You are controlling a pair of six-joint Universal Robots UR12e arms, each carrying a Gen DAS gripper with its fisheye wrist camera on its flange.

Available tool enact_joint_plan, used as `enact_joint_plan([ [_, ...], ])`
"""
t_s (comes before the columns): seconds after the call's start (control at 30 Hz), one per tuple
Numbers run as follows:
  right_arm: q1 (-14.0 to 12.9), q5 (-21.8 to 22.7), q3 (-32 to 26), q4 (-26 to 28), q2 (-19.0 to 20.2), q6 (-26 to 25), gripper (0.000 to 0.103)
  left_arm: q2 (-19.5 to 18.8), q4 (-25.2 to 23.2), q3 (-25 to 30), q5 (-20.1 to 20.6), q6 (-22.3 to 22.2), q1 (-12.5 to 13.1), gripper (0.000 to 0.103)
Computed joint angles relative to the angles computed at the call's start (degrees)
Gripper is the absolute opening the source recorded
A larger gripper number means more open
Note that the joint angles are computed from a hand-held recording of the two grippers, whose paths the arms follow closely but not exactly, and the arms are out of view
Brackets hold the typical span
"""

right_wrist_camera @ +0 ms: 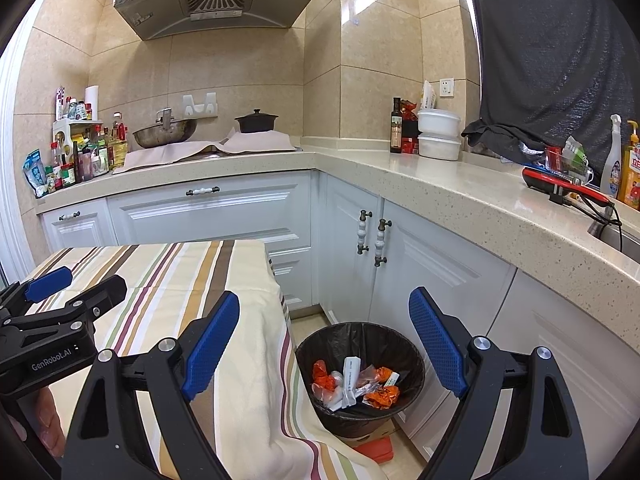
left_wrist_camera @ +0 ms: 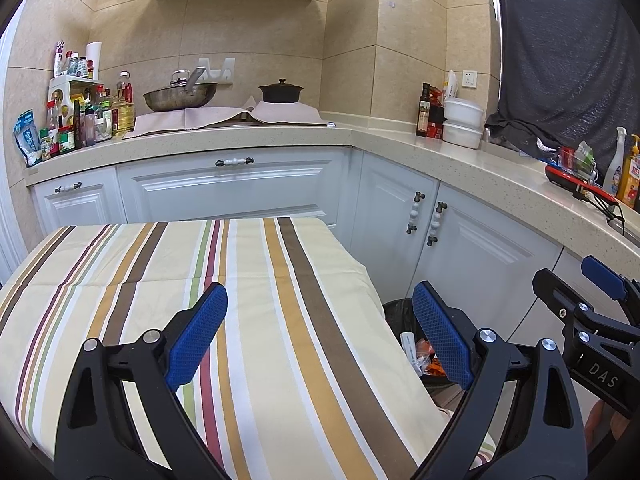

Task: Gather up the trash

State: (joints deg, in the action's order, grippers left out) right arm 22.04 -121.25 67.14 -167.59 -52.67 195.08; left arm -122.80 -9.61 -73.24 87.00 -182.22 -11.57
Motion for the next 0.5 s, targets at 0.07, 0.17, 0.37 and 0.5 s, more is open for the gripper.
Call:
enact_joint_plan([
  [0.07,0.0,0.1,0.0,0.1,0.0,0.1,0.084,0.0,0.0,0.0,0.0,-0.1,0.0,0.091],
  [0.17,0.0,0.1,0.0,0.1,0.0,0.0,0.084,0.0,0.1,0.0,0.0,0.0,0.0,0.091],
  [0.37,0.0,0.1,-0.2,0.2,0.0,0.1,0.084,0.0,0.0,0.1,0.0,0.0,0.0,0.091],
  [0.5,0.0,0.1,-0.3,0.3,0.1,0.1,0.084,0.0,0.0,0.0,0.0,-0.1,0.0,0.091],
])
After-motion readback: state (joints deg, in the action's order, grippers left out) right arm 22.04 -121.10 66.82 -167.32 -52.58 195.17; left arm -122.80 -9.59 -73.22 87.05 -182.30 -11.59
